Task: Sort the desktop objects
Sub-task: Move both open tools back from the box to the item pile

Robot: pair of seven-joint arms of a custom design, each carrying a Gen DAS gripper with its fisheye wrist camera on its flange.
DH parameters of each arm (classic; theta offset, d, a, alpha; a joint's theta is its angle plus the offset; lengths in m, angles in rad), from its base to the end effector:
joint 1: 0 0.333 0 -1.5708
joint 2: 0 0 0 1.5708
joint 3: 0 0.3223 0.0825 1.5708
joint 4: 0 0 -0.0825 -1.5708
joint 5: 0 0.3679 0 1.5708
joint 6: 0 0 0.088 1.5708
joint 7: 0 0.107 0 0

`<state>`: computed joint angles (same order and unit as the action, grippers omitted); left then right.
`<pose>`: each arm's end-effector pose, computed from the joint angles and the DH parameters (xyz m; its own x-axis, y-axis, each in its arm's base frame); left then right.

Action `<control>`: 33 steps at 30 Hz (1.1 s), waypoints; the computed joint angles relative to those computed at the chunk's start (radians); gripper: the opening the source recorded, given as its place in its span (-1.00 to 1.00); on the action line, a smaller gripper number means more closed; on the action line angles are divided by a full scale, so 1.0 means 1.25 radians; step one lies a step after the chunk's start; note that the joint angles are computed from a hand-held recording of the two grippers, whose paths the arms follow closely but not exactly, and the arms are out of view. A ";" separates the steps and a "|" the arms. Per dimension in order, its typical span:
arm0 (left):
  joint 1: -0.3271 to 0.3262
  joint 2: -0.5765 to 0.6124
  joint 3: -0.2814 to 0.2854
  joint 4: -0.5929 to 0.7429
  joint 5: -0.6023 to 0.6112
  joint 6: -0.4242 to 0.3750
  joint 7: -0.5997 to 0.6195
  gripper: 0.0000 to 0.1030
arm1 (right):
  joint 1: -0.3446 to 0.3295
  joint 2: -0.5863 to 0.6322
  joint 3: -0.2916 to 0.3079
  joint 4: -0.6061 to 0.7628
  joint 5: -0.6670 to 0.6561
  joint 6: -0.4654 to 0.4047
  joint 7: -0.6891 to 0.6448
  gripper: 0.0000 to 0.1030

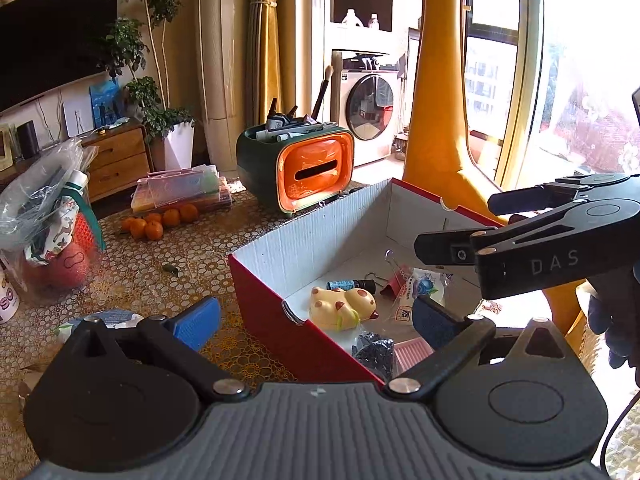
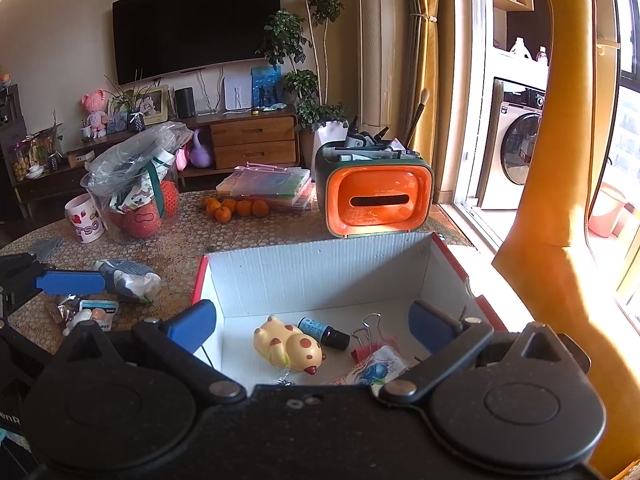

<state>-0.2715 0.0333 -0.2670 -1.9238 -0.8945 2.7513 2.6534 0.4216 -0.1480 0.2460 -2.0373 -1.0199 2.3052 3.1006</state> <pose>0.5299 -0.2771 0.5643 -0.7914 -0.6113 -0.0004 -0.3454 0.4477 -0.8248 0.4281 0.3245 0.5721 -0.2657 -0.9631 -0.0426 -0.5290 0.1827 -0.8287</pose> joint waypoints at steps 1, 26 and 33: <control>0.004 -0.008 0.002 -0.007 -0.016 0.000 0.016 0.99 | 0.002 0.002 0.002 0.004 -0.001 -0.004 0.001 0.99; 0.068 -0.075 0.096 -0.065 -0.208 -0.037 0.181 0.99 | 0.144 0.175 -0.018 0.215 -0.067 -0.130 0.028 0.99; 0.108 -0.054 0.110 -0.048 -0.219 -0.032 0.186 0.99 | 0.195 0.255 -0.052 0.306 -0.070 -0.116 -0.001 0.99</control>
<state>-0.1367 -0.0336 -0.1294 -1.9835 -1.1685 2.7111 2.8858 0.6652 0.1712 0.1804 -1.6555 -1.1080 2.1603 3.0998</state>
